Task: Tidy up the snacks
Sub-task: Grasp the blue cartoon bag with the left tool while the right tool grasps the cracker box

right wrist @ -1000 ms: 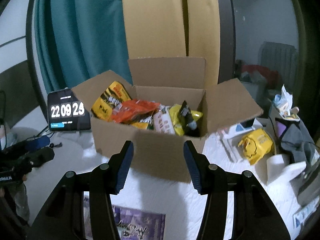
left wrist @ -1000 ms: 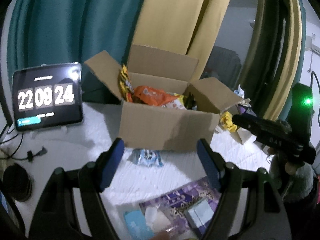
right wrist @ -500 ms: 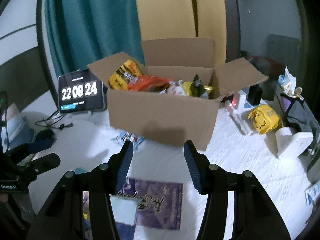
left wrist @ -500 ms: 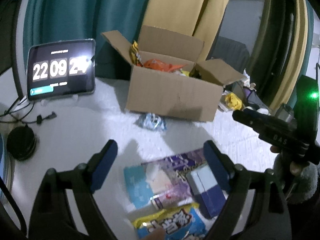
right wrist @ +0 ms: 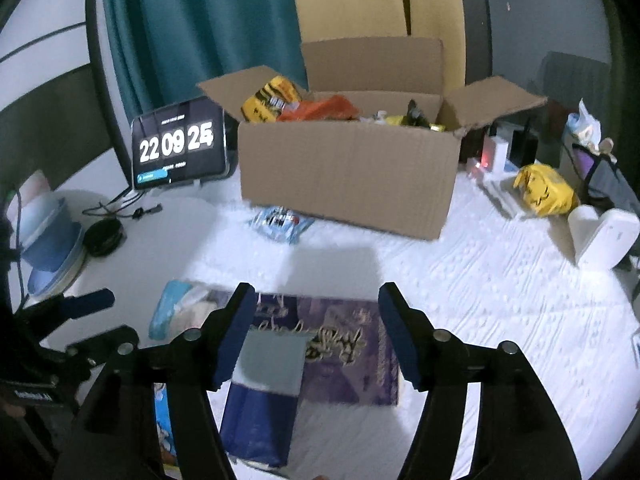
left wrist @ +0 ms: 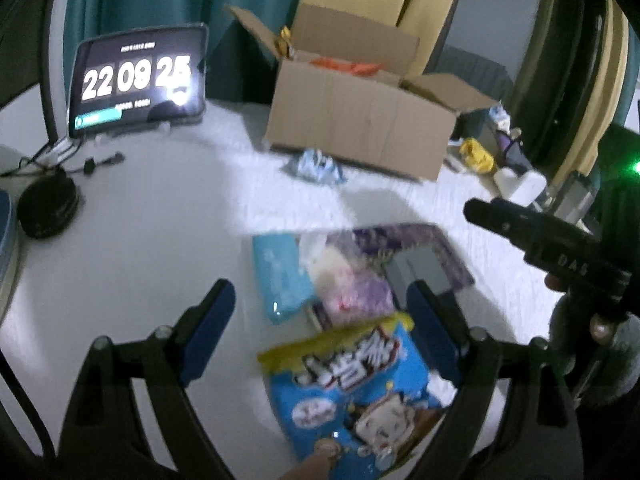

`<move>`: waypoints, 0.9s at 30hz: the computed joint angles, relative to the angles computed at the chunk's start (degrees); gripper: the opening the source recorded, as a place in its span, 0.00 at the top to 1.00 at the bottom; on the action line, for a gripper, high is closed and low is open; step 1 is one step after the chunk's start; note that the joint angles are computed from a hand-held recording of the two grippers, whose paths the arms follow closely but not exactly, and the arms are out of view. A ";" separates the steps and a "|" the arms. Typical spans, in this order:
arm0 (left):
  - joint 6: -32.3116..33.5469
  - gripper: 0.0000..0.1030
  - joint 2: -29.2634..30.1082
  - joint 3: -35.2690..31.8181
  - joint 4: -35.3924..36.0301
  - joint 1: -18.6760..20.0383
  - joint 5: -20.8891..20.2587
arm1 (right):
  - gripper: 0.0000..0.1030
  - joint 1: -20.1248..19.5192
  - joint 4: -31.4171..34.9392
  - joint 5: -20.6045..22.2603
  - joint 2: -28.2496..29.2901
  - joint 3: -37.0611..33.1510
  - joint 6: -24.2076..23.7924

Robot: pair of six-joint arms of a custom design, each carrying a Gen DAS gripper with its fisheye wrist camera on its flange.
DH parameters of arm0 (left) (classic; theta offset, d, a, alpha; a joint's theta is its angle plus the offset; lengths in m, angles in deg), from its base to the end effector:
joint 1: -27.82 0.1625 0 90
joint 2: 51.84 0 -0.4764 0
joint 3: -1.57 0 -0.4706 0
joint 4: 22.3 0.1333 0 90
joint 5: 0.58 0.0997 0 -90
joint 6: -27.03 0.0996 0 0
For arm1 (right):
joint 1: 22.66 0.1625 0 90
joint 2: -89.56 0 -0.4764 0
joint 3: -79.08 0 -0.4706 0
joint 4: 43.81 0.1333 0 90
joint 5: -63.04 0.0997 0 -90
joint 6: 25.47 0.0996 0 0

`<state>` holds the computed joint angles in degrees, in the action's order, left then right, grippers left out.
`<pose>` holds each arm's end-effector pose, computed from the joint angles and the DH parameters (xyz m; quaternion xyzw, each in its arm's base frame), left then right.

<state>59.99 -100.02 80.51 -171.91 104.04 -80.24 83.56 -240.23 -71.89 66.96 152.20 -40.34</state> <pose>-0.0572 -0.8680 0.2391 0.3620 0.8943 -0.2301 0.1274 0.2988 -0.8018 0.0254 0.0462 -0.8345 0.4371 0.3324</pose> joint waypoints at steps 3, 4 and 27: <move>0.43 0.14 -0.46 1.13 0.96 0.20 0.93 | 0.34 -0.02 0.76 0.45 0.09 0.77 1.15; 0.65 0.14 -0.68 1.67 1.04 0.24 1.35 | 0.34 -0.05 1.15 0.71 0.08 1.13 1.78; 3.01 0.01 -0.75 4.63 2.58 0.65 3.49 | 0.29 -1.09 10.11 3.73 1.05 3.96 8.07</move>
